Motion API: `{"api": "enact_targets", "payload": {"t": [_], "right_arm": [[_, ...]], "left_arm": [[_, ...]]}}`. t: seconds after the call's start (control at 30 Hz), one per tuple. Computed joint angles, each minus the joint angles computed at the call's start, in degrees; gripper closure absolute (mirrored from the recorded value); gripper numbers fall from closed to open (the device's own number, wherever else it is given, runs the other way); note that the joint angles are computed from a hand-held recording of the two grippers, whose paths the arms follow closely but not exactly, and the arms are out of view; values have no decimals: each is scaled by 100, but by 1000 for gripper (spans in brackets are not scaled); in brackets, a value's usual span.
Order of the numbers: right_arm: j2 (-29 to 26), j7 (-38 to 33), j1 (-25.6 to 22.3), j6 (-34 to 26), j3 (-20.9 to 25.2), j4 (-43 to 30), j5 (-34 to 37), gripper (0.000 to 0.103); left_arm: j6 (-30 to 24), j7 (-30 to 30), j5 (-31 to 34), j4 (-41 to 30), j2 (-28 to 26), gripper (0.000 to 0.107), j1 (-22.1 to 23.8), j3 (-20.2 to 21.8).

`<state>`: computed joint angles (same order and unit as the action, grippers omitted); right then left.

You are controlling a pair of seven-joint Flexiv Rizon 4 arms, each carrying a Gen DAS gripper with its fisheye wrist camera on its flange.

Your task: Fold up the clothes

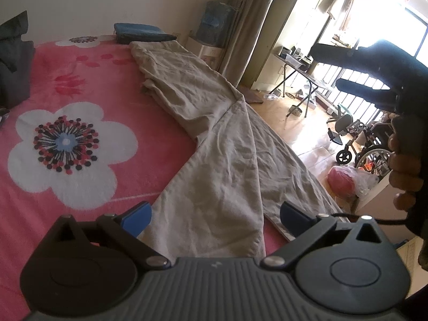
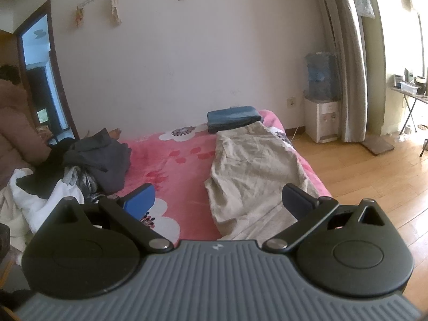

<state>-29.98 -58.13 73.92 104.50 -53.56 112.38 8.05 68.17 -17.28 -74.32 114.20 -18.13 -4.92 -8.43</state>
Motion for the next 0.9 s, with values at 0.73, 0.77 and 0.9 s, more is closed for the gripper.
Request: {"api": "enact_targets", "payload": {"t": [0.73, 0.77, 0.9], "right_arm": [[275, 29, -511, 46, 693, -19, -138, 1], [307, 13, -583, 35, 786, -19, -152, 1], [454, 23, -939, -48, 1227, -31, -267, 1]], "left_arm": [[-176, -1085, 1009, -131, -201, 4, 218, 101], [-131, -1212, 1135, -138, -227, 4, 226, 110], [-22, -1746, 1697, -169, -327, 4, 298, 142]]}}
